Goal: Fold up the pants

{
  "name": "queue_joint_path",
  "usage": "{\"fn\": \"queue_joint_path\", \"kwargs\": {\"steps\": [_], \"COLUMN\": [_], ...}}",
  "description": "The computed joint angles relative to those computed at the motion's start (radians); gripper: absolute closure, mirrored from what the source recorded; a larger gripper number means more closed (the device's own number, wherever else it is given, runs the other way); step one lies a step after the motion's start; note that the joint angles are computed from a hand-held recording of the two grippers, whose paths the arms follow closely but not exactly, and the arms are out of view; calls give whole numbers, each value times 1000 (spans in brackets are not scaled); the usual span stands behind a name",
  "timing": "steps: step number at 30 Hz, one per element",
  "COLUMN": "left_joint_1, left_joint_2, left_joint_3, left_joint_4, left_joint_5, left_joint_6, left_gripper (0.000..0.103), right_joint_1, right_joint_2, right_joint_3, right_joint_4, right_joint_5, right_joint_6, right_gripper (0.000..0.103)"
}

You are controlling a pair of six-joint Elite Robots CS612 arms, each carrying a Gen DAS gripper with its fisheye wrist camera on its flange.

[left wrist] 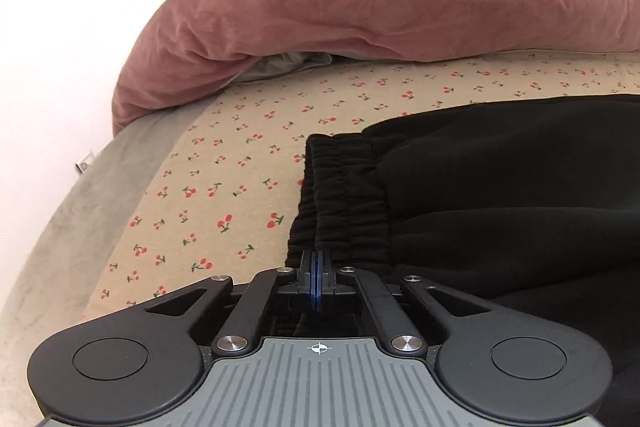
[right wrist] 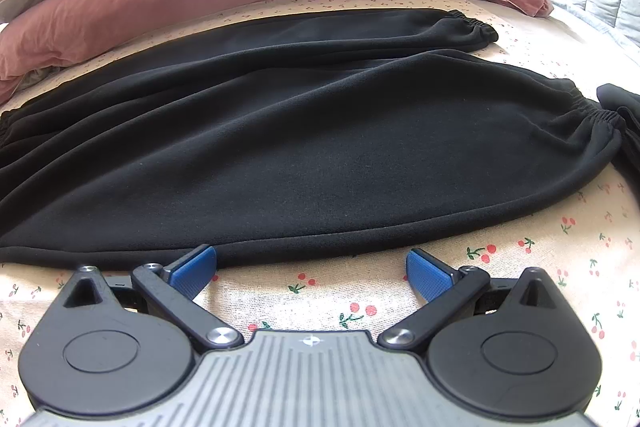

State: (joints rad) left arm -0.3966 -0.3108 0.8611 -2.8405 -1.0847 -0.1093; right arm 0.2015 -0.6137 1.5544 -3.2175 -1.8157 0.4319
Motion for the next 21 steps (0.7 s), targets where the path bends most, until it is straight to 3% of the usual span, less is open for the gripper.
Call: {"fn": "queue_joint_path", "kwargs": {"steps": [4, 10, 14, 16, 19, 21], "left_joint_1": [-1, 14, 8, 9, 10, 29], "left_joint_2": [-3, -17, -10, -9, 4, -8], "left_joint_3": [26, 37, 35, 33, 8, 15], "left_joint_4": [-57, -60, -81, -69, -20, 17], "left_joint_5": [18, -12, 30, 28, 99, 36], "left_joint_6": [39, -6, 58, 50, 28, -28], "left_gripper": [103, 103, 102, 102, 102, 102], "right_joint_1": [1, 3, 2, 2, 2, 1], "right_joint_2": [0, 2, 1, 2, 1, 0], "right_joint_3": [-2, -6, -5, -5, -4, -1], "right_joint_4": [4, 7, 7, 7, 0, -7], "right_joint_5": [-5, -8, -8, -9, 1, 10], "right_joint_6": [5, 4, 4, 4, -2, -8], "right_gripper": [11, 11, 11, 11, 11, 11]}}
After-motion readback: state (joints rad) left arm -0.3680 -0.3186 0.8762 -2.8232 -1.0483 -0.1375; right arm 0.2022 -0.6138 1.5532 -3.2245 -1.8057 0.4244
